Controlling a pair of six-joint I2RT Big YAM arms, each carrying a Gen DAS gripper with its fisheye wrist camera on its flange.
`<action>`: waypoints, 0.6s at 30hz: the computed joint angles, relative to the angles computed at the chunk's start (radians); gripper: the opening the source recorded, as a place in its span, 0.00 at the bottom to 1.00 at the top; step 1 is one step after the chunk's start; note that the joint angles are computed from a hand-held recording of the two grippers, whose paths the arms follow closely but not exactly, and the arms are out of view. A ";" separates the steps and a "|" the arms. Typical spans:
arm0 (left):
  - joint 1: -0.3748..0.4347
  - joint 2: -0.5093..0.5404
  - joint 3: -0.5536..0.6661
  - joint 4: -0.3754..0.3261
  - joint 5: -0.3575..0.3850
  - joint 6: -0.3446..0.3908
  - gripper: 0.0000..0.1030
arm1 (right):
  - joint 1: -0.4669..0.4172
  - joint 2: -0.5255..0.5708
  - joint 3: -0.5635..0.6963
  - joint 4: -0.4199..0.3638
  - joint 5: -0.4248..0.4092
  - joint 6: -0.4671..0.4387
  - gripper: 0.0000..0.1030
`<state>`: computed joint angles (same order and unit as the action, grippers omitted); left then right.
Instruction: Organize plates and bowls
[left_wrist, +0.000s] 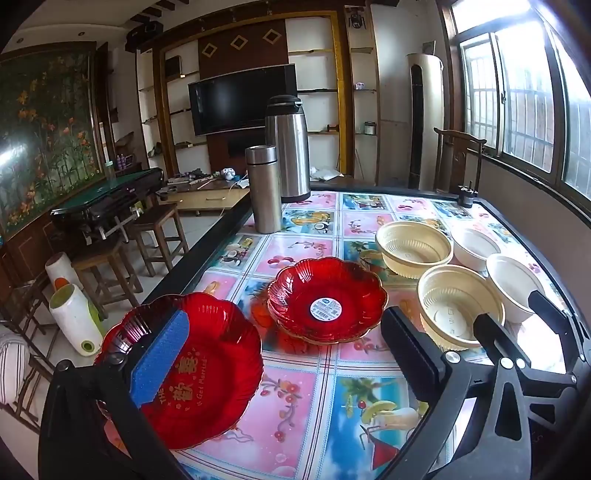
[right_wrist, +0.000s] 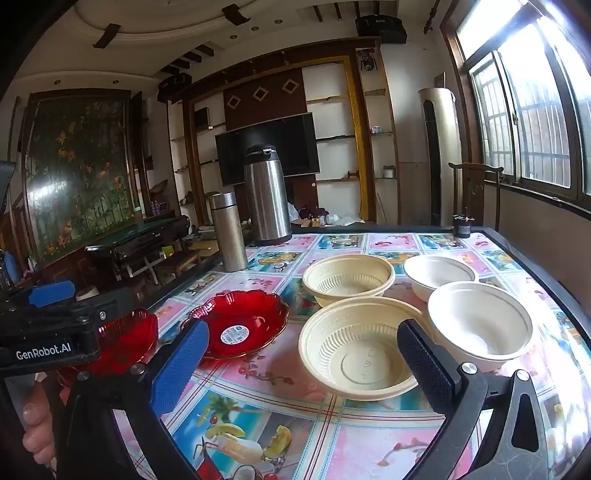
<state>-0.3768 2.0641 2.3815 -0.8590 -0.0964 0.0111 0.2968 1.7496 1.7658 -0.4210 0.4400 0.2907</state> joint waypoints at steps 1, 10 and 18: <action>0.001 0.003 0.002 -0.001 0.002 -0.001 1.00 | 0.000 0.001 0.003 -0.007 -0.002 0.006 1.00; 0.012 0.032 0.042 -0.031 0.007 -0.009 1.00 | -0.001 0.004 0.011 -0.022 -0.004 0.012 1.00; 0.017 0.034 0.041 -0.037 0.012 -0.010 1.00 | -0.001 0.003 0.007 -0.022 -0.003 0.013 1.00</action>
<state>-0.3598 2.0985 2.4222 -0.8960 -0.0842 0.0012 0.2960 1.7527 1.7727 -0.4431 0.4367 0.3033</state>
